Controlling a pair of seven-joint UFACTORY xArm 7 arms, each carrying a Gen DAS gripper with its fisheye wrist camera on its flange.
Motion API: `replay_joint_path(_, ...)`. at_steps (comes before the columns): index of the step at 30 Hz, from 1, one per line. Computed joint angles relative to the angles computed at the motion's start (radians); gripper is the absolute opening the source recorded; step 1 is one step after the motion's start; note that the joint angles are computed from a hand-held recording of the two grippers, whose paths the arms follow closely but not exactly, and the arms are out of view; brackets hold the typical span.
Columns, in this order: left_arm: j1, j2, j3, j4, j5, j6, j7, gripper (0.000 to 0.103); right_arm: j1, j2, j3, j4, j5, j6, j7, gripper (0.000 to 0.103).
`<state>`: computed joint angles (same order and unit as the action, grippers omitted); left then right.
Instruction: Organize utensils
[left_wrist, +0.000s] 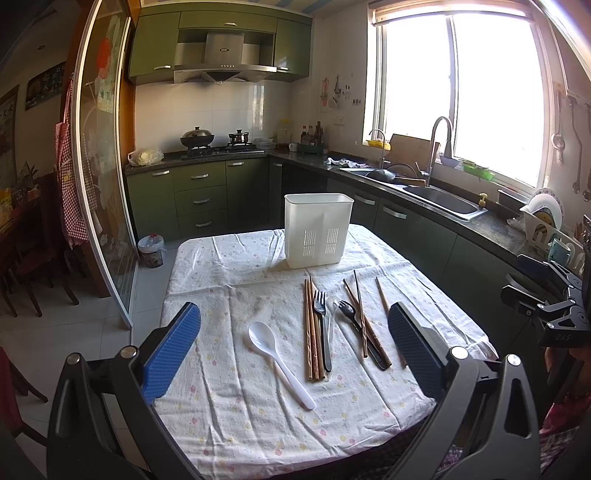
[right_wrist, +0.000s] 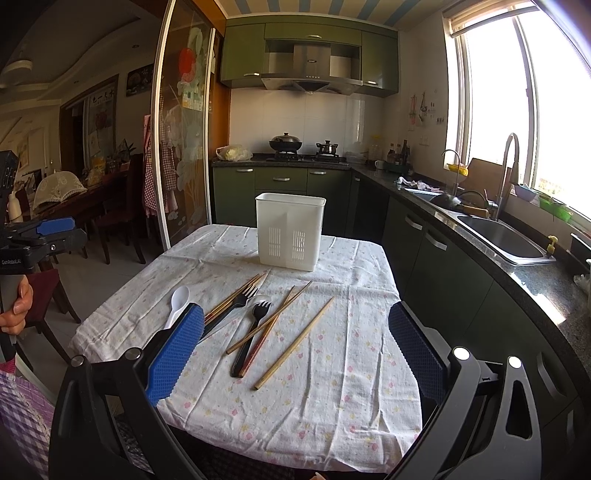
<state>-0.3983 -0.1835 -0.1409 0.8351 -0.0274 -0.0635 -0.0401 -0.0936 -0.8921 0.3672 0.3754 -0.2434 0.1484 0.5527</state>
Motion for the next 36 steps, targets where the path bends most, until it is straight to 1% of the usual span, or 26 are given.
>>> replay_joint_path(3,-0.009,0.000,0.008,0.000,-0.005,0.000,0.006,0.097,0.000,0.000,0.000,0.000,-0.001,0.000,0.000,0.099)
replay_joint_path(8,0.008,-0.001,-0.009,-0.001,0.005,-0.001,-0.007,0.097,0.002,0.000,-0.003,0.000,-0.002,0.002,-0.001,0.099)
replay_joint_path(11,0.005,-0.001,-0.006,0.000,0.006,0.001,-0.007,0.097,0.002,-0.001,-0.004,-0.001,-0.001,-0.001,-0.001,0.099)
replay_joint_path(19,-0.010,0.001,0.007,0.003,-0.003,0.011,0.003,0.097,0.002,0.001,0.001,0.001,0.000,0.010,0.005,0.099)
replay_joint_path(20,-0.024,0.007,0.020,0.012,-0.013,0.021,0.014,0.097,-0.003,0.010,0.007,0.001,-0.001,0.004,0.010,0.099)
replay_joint_path(23,-0.049,0.041,0.043,0.053,-0.057,0.069,0.048,0.097,-0.001,0.042,0.002,0.013,-0.001,0.009,0.009,0.099)
replay_joint_path(26,-0.051,0.093,0.042,0.111,-0.119,0.132,0.100,0.097,-0.012,0.080,-0.001,0.025,-0.008,0.005,0.007,0.099)
replay_joint_path(28,-0.039,0.134,0.028,0.155,-0.161,0.181,0.133,0.097,-0.021,0.117,-0.007,0.033,-0.012,-0.007,0.004,0.099)
replay_joint_path(29,-0.025,0.155,0.016,0.177,-0.154,0.203,0.124,0.097,-0.020,0.141,-0.016,0.037,-0.013,-0.016,-0.003,0.099)
replay_joint_path(31,0.002,0.203,-0.005,0.222,-0.081,0.246,0.058,0.097,-0.010,0.197,-0.044,0.055,-0.008,-0.023,-0.022,0.099)
replay_joint_path(33,0.014,0.259,-0.013,0.279,-0.028,0.303,0.004,0.097,0.011,0.271,-0.086,0.087,0.002,-0.021,-0.052,0.099)
replay_joint_path(36,0.025,0.356,-0.017,0.402,0.000,0.435,-0.037,0.097,0.060,0.392,-0.152,0.163,0.036,0.035,-0.099,0.099)
